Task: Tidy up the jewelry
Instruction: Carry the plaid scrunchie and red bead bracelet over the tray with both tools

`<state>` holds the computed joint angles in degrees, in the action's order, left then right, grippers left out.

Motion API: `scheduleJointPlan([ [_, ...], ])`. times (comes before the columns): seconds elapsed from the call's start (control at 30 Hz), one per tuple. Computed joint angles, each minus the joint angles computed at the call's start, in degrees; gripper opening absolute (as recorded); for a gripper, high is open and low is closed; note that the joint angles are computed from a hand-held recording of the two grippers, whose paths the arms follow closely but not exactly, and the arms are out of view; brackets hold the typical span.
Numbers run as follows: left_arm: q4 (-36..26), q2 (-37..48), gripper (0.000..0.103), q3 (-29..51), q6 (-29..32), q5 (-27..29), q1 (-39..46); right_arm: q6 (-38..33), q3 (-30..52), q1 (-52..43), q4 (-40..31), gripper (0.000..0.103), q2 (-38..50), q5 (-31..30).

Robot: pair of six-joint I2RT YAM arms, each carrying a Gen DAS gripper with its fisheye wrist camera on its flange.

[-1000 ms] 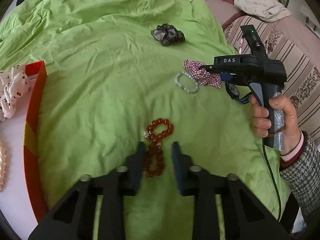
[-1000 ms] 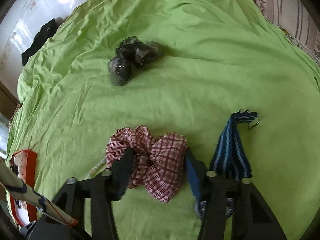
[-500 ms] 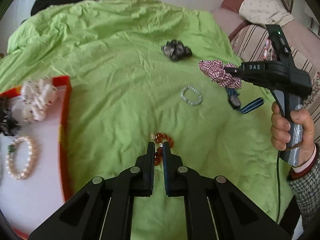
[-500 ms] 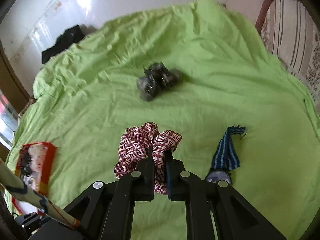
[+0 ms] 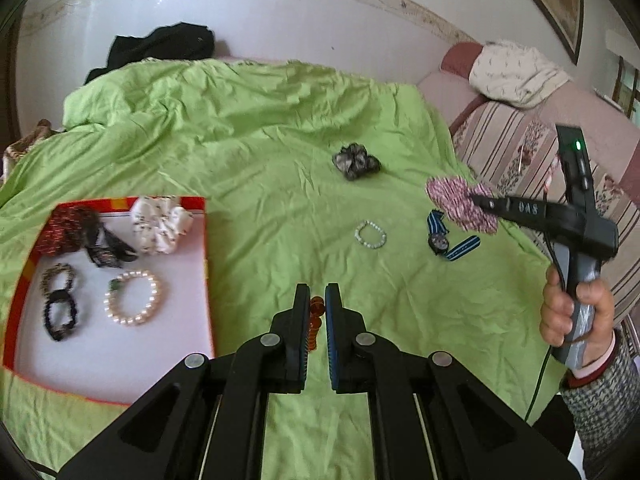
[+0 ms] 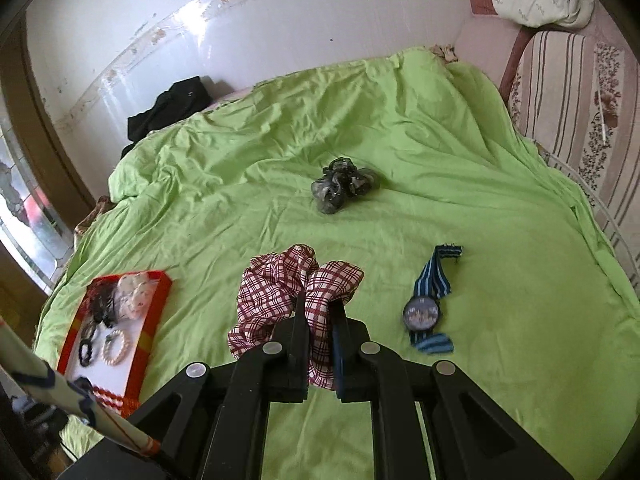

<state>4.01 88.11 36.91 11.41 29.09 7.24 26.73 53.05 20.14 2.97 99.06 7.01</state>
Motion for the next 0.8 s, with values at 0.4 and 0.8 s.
scheduleJointPlan([
  [0.4,-5.9,-12.0,0.007,-4.5,3.3,0.6,9.4,2.9,-4.9,8.4,-1.0,0.009,-7.0,3.8],
  [0.8,-2.5,-14.1,0.007,-7.4,4.5,-4.5,13.6,4.1,-2.6,17.4,-3.9,0.009,-6.2,8.8],
])
